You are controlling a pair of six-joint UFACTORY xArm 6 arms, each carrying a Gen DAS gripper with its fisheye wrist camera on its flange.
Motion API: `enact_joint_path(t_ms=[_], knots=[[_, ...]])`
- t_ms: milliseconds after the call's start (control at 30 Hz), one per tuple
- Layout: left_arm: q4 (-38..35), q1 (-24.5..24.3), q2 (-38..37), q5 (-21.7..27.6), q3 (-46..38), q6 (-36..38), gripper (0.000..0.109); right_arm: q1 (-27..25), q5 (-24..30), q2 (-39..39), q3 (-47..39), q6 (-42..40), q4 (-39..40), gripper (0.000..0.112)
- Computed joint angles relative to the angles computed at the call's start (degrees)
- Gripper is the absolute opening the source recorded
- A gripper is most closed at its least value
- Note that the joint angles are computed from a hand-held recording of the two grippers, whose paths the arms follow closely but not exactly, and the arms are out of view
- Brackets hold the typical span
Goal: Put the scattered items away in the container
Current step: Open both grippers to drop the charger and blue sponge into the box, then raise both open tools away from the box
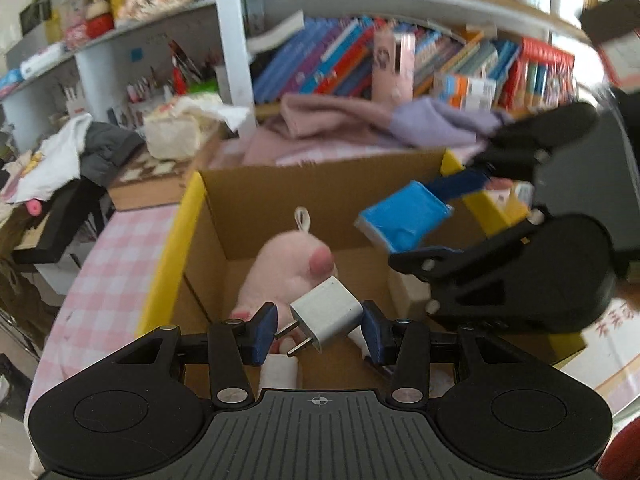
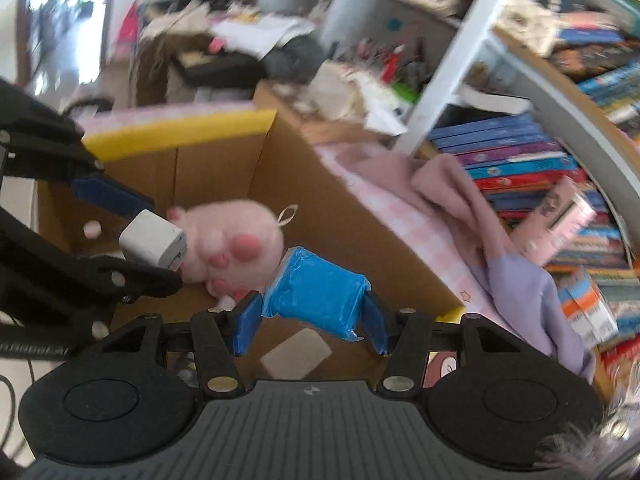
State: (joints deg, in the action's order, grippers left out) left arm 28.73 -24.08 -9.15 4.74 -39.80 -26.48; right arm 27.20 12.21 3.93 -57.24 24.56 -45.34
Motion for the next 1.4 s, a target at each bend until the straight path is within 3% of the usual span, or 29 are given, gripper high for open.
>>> enact_joint_path(t_ms=[100, 233, 500, 667, 867, 1167, 1400], knots=[[-3.97, -0.6, 1.42, 1.17, -0.99, 4.0, 0.044, 0.65, 1.75, 2.88, -2.49, -11.19, 8.75, 0.052], [-7.13, -1.04, 2.62, 2.3, -1.92, 7.12, 0.044, 1.32, 4.59, 5.39, -4.91, -18.69, 14.51, 0.052], [-8.58, -1.42, 2.73, 2.84, -2.0, 8.34, 0.046, 1.35, 5.62, 6.83, -6.05, -20.54, 17.82, 0.056], [-3.29, -0.72, 1.63, 2.09, -1.17, 3.37, 0.062, 0.88, 4.39, 5.87, -5.39, -16.15, 15.45, 0.067], [1.61, 0.16, -1.02, 0.72, 0.42, -1.65, 0.066, 0.79, 2.37, 2.68, -2.59, -10.35, 12.43, 0.067], [22.17, 2.25, -9.34, -0.96, 4.26, -19.75, 0.074, 1.54, 1.02, -5.33, 3.07, 14.89, -5.52, 0.067], [22.88, 2.3, -18.31, -1.07, 10.58, -22.11, 0.075, 3.99, 3.78, -13.58, 8.33, 32.51, -19.2, 0.067]])
